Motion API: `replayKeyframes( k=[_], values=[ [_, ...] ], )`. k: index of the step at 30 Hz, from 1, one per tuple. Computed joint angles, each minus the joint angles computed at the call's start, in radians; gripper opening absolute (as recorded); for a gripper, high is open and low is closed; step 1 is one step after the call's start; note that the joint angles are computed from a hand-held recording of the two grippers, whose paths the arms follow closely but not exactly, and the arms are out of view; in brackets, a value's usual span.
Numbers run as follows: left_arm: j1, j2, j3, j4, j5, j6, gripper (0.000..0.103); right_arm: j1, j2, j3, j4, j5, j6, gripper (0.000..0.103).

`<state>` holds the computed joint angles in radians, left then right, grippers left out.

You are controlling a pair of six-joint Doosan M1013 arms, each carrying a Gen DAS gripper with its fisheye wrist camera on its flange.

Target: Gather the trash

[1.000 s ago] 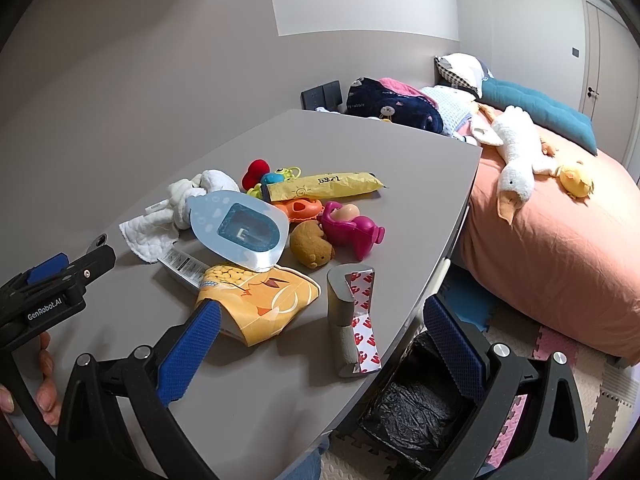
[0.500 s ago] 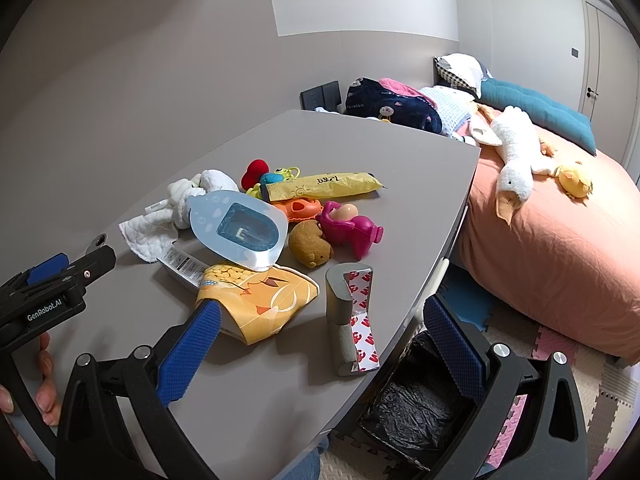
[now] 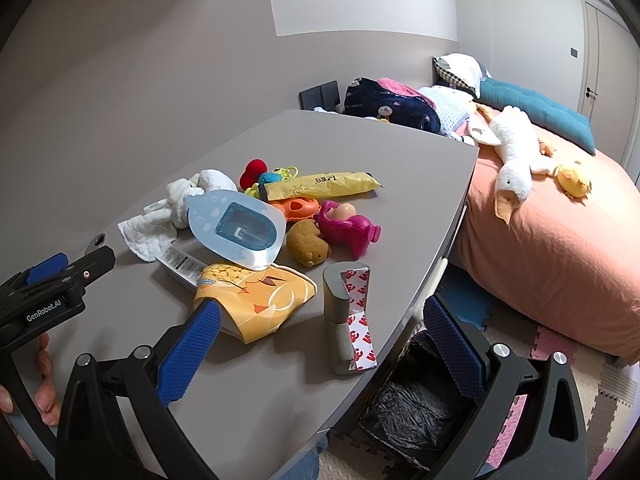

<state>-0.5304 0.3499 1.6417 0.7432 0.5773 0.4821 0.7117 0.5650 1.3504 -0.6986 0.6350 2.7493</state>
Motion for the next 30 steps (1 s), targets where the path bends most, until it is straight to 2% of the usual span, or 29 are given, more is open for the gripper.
replayKeyframes(
  k=[10,17,23,30],
  values=[
    [0.005,0.017,-0.01,-0.037,0.013,0.01,0.097,-0.005,0.002,0.007,0.003,-0.004,-0.012,0.101],
    [0.006,0.048,-0.04,-0.09,0.062,0.026,0.097,-0.022,0.006,0.019,0.017,-0.014,-0.002,0.101],
    [0.01,0.079,-0.078,-0.13,0.098,0.016,0.097,-0.036,0.017,0.011,0.062,-0.023,-0.043,0.091],
    [0.015,0.128,-0.136,-0.203,0.16,0.038,0.097,-0.056,0.044,-0.015,0.166,-0.032,-0.143,0.065]
  ],
)
